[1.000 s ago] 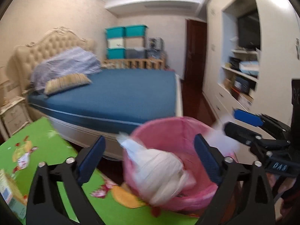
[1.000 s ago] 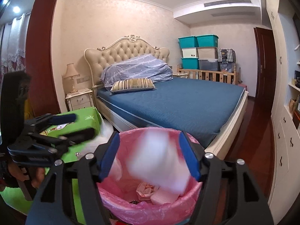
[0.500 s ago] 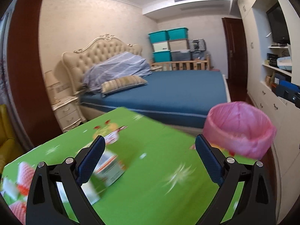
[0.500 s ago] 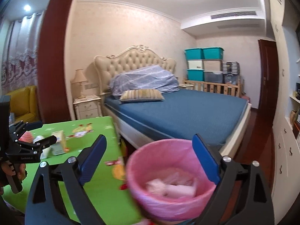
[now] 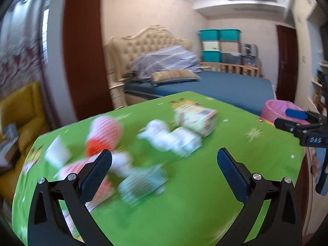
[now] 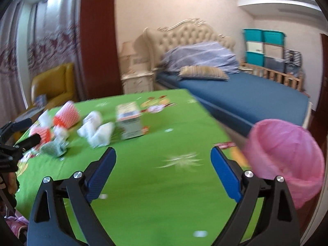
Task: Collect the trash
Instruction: 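Move both open tools back over the table, then grasp the white tissue with right tool while left tool grasps green zigzag cloth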
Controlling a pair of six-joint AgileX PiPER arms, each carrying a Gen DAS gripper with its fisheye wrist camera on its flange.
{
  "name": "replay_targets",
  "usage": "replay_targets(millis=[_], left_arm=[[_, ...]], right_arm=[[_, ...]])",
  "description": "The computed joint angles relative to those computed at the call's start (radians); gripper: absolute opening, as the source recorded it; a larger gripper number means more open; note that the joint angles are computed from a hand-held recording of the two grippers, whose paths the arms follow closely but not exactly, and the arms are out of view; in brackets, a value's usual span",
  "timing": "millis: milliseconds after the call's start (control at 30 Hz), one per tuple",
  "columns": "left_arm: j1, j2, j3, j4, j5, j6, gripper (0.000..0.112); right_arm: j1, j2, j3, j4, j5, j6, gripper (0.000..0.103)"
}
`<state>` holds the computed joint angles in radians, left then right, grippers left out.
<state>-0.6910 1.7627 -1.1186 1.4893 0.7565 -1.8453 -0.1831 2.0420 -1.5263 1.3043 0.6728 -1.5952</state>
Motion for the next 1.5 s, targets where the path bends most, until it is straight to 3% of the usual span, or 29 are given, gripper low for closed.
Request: replay_targets(millis=[133, 300, 400, 500, 767, 1067, 1133, 1200, 1267, 1400, 1500], left_arm=[[-0.003, -0.09, 0.162, 0.012, 0.02, -0.109, 0.096], [0.009, -0.104, 0.241, 0.03, 0.016, -0.159, 0.096], [0.051, -0.11, 0.25, 0.014, -0.052, -0.172, 0.096], [0.077, -0.112, 0.252, -0.001, -0.075, -0.198, 0.096], [0.063, -0.109, 0.245, -0.015, -0.042, -0.197, 0.096], [0.066, -0.099, 0.232, -0.033, -0.056, -0.159, 0.096], [0.056, -0.093, 0.227, -0.034, -0.042, -0.152, 0.096], [0.05, -0.09, 0.226, -0.033, -0.034, -0.148, 0.096], [0.049, -0.085, 0.221, -0.038, -0.034, -0.137, 0.096], [0.045, -0.074, 0.208, -0.057, -0.028, -0.108, 0.096], [0.041, -0.062, 0.192, -0.075, -0.02, -0.074, 0.096]], right_arm=[[0.105, -0.002, 0.017, -0.05, -0.058, 0.042, 0.091], [0.231, 0.033, -0.071, -0.251, -0.137, 0.243, 0.09], [0.281, 0.059, -0.132, -0.35, -0.171, 0.338, 0.09], [0.327, 0.11, -0.232, -0.559, -0.186, 0.545, 0.081], [0.412, 0.273, -0.511, -0.946, -0.069, 0.96, 0.048], [0.45, 0.444, -0.848, -1.053, 0.115, 1.099, 0.047], [0.453, 0.526, -1.015, -1.086, 0.218, 1.144, 0.038], [0.447, 0.561, -1.083, -1.083, 0.258, 1.153, 0.035], [0.438, 0.514, -0.992, -1.049, 0.212, 1.121, 0.029], [0.399, 0.323, -0.628, -0.89, 0.016, 0.964, 0.027], [0.362, 0.237, -0.466, -0.756, -0.028, 0.828, 0.027]])
